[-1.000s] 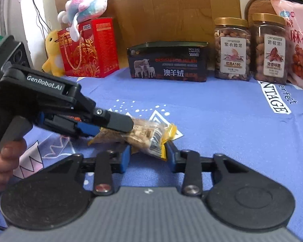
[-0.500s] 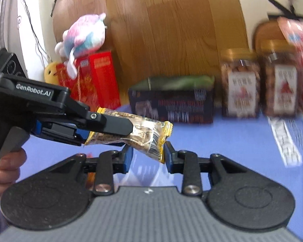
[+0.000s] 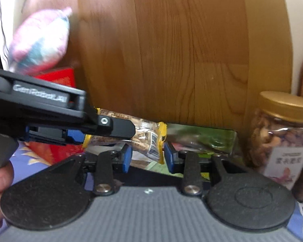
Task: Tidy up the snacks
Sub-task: 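Carry the nut bag into the black tin box and release it, then grasp the orange-red spicy snack packet with the left gripper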
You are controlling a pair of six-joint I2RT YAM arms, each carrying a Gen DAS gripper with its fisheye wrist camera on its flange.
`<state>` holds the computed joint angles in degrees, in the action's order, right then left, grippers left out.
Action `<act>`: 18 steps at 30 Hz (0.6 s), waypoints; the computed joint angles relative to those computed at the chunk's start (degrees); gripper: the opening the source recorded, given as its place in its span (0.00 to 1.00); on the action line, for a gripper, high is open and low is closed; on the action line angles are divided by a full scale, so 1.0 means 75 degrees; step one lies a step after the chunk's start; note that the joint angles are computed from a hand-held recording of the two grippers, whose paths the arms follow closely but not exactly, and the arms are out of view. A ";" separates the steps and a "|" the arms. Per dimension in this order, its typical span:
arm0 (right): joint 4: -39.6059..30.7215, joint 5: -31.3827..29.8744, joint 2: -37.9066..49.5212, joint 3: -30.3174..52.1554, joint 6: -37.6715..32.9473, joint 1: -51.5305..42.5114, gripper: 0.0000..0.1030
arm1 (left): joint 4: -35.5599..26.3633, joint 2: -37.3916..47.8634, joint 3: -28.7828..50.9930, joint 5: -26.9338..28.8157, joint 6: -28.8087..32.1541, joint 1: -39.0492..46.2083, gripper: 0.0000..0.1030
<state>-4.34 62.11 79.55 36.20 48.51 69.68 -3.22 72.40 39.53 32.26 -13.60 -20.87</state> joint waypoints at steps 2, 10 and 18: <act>-0.0062 0.0110 0.0038 -0.0048 0.0001 0.0164 0.41 | 0.0216 0.0196 -0.0018 -0.0478 -0.0019 -0.0082 0.50; -0.2904 0.0907 -0.0107 0.0398 0.3577 0.2134 0.49 | -0.0587 -0.1176 -0.0544 -0.0162 0.0662 0.0545 0.55; -0.2223 -0.0501 0.0477 0.0342 0.5675 0.4675 0.49 | -0.6016 -0.3717 -0.1622 0.1797 0.5275 0.3644 0.55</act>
<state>-21.01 58.35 83.13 38.77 91.08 104.75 -48.34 44.52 27.37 45.74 25.96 6.46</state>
